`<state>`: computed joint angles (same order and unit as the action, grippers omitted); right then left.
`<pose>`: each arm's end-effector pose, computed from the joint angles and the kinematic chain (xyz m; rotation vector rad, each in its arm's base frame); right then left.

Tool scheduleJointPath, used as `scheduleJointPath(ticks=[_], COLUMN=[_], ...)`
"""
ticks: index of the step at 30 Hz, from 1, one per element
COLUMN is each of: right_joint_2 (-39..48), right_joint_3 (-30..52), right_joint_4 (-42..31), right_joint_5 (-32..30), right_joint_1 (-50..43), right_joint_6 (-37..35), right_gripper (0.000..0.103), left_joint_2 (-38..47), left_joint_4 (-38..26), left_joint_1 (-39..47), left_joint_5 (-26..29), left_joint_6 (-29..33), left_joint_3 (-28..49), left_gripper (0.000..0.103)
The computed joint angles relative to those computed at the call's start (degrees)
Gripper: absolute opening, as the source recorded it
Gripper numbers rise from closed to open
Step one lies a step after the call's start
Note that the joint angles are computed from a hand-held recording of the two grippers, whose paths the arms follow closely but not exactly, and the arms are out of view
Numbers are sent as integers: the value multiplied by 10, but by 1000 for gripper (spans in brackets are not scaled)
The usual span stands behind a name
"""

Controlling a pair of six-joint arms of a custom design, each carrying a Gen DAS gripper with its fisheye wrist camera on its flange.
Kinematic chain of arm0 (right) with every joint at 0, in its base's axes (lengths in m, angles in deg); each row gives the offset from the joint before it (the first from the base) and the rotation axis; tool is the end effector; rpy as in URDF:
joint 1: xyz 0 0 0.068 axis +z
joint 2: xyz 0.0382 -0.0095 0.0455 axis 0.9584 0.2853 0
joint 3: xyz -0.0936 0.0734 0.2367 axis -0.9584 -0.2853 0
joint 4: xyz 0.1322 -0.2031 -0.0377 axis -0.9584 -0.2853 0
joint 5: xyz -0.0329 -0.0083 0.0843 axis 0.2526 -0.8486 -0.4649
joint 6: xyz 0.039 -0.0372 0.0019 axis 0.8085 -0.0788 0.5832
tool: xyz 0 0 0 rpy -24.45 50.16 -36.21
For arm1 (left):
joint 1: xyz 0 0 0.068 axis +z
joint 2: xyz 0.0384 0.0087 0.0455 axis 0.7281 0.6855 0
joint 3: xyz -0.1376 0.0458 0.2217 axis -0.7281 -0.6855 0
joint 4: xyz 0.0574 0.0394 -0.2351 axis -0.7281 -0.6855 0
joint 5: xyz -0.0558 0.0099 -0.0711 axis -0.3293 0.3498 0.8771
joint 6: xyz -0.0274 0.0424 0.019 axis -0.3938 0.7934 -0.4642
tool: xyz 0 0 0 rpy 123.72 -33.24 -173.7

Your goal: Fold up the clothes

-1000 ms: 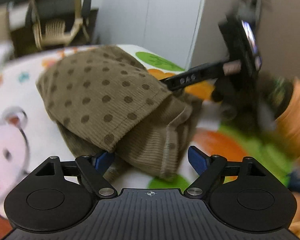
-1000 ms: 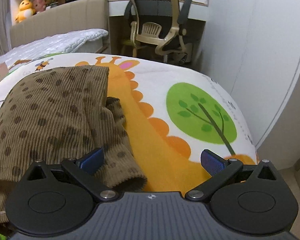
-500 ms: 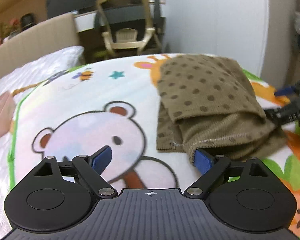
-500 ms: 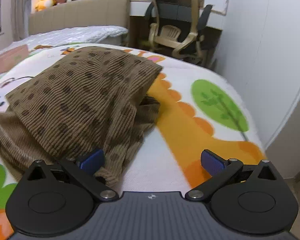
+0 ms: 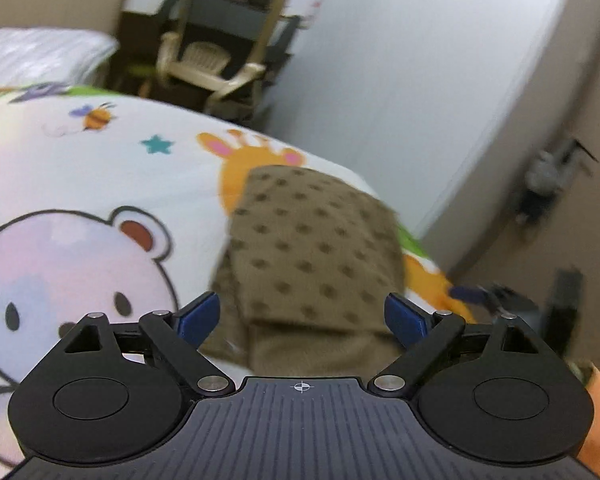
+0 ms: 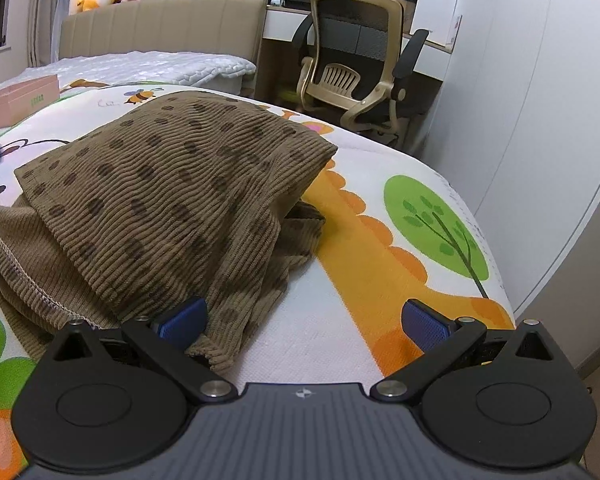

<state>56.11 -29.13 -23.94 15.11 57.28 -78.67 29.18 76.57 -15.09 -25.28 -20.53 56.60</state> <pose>0.2118 -0.0408 0.0157 -0.7644 2.0927 0.1545 0.1162 -0.1681 0.0911 -0.3571 2.1651 -0.3968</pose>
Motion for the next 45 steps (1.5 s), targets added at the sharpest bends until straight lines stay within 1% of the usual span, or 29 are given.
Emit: scheduleJointPath(ticks=[1, 2, 4, 5, 6, 7, 8, 11, 12, 13, 16, 18, 19, 23, 24, 25, 26, 27, 28, 30, 31, 32, 33, 34, 35, 37, 40, 42, 45], right_joint_2=[0, 1, 1, 1, 1, 1, 0, 3, 4, 5, 9, -5, -31, -175, -197, -209, -212, -207, -189, -134, -99, -64, -52, -69, -78, -79, -78, -78, -81], right_joint_3=[0, 1, 0, 0, 1, 1, 1, -1, -3, -5, -22, -37, -42, -18, -10, -3, 3, 3, -3, -11, -11, -11, -6, 3, 8, 11, 14, 20, 46], right_joint_4=[0, 0, 0, 0, -1, -2, -3, 7, 12, 18, 54, 60, 33, -204, -246, -271, -282, -271, -232, -155, -121, -88, -89, -131, -154, -163, -170, -184, -246], right_joint_5=[0, -1, -1, -1, -2, -3, -3, -2, -2, 0, -2, -19, -45, -193, -214, -223, -222, -202, -157, -62, -52, -41, -35, -38, -38, -39, -47, -55, -71], right_joint_1=[-1, -1, -1, -2, -3, -3, -4, -4, -3, -2, -2, -9, -19, -69, -69, -60, -46, -25, 9, 71, 77, 83, 84, 80, 78, 76, 68, 60, 38], right_joint_6=[0, 0, 1, 1, 1, 2, 2, 4, 4, 4, 10, 18, 20, 10, 16, 26, 37, 51, 67, 74, 63, 52, 42, 33, 26, 12, -14, -32, -57], right_gripper=[103, 103, 103, 103, 103, 103, 103, 103, 103, 103, 103, 103, 103, 103, 103, 103, 103, 103, 103, 103, 103, 103, 103, 103, 103, 103, 103, 103, 103], left_joint_2=[23, 51, 99, 116, 129, 132, 122, 87, 72, 59, 51, 67, 74, 89, 90, 90, 90, 89, 89, 82, 73, 59, 41, 19, -4, -37, -32, 2, 76], left_joint_4=[15, 52, 118, 141, 165, 175, 153, 79, 63, 43, -15, -33, -33, -40, -44, -47, -49, -48, -47, -51, -50, -48, -41, -28, -13, 12, 25, 53, 111], left_joint_1=[23, 43, 73, 83, 86, 83, 70, 26, 11, 2, -2, -6, -9, -21, -23, -25, -26, -27, -27, -32, -35, -41, -49, -51, -44, -19, 42, 96, 167], left_joint_5=[15, 38, 76, 89, 96, 92, 70, -1, -21, -33, -34, -28, -27, -31, -33, -35, -35, -35, -34, -34, -33, -37, -44, -50, -51, -49, -39, -1, 78], left_joint_6=[0, 5, 11, 13, 15, 17, 18, 36, 42, 42, 32, 20, 15, 9, 9, 8, 7, 5, 3, -5, -5, -6, -6, -1, 10, 42, 101, 136, 171], left_joint_3=[5, 5, 4, 4, 1, -2, 3, 20, 20, 21, 34, 42, 43, 51, 53, 55, 55, 53, 51, 45, 39, 30, 18, 5, -7, -19, 1, 14, 35], left_gripper=[93, 92, 84, 71, 54, 52, 47, 24, 21, 19, 19, 19, 19, 19, 19, 19, 19, 19, 19, 25, 28, 33, 42, 45, 50, 51, 53, 53, 53])
